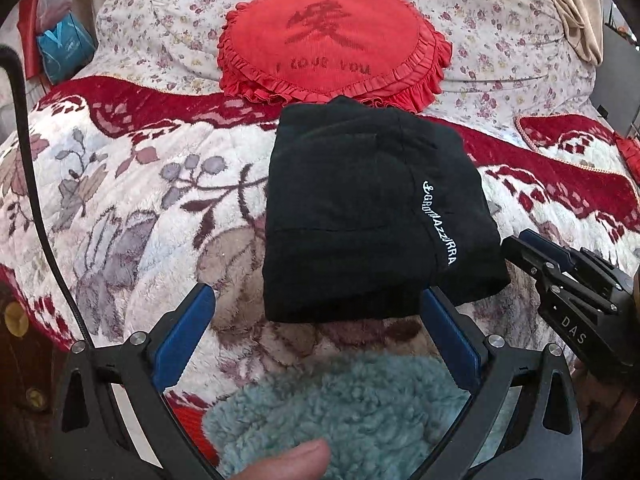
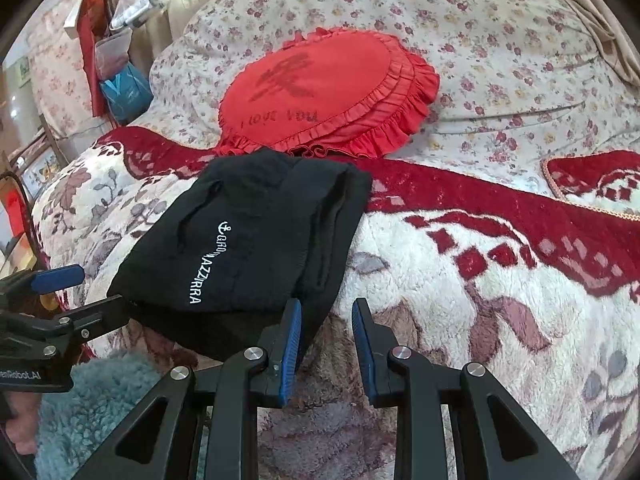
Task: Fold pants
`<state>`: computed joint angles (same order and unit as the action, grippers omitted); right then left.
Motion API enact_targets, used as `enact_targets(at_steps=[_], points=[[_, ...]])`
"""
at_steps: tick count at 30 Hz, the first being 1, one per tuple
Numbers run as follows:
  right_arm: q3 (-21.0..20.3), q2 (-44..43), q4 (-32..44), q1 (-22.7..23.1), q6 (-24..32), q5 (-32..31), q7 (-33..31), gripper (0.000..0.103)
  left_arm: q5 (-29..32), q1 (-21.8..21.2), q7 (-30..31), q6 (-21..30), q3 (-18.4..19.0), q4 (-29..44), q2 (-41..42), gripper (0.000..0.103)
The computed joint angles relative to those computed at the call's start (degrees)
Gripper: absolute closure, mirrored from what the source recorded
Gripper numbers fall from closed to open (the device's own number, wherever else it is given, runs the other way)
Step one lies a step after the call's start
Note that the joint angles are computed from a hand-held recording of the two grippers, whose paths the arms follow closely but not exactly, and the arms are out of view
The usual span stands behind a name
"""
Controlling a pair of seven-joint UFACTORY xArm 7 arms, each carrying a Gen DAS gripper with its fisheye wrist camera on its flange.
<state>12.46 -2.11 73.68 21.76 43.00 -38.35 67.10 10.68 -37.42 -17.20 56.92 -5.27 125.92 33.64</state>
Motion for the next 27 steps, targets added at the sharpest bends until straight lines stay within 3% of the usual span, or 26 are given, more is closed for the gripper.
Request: enact_targets(at_steps=[19,27], points=[[-0.1,1.1,1.1,0.2,-0.5,-1.2,1.3,0.078,-2.6,0.7,1.0,2.1,-0.4,2.3,1.5,0.001],[-0.3,1.8,2.9,1.1,2.8,0.0,0.8,0.078,-0.4,-0.4,1.2,3.1,0.8,3.5,2.4,0.001]])
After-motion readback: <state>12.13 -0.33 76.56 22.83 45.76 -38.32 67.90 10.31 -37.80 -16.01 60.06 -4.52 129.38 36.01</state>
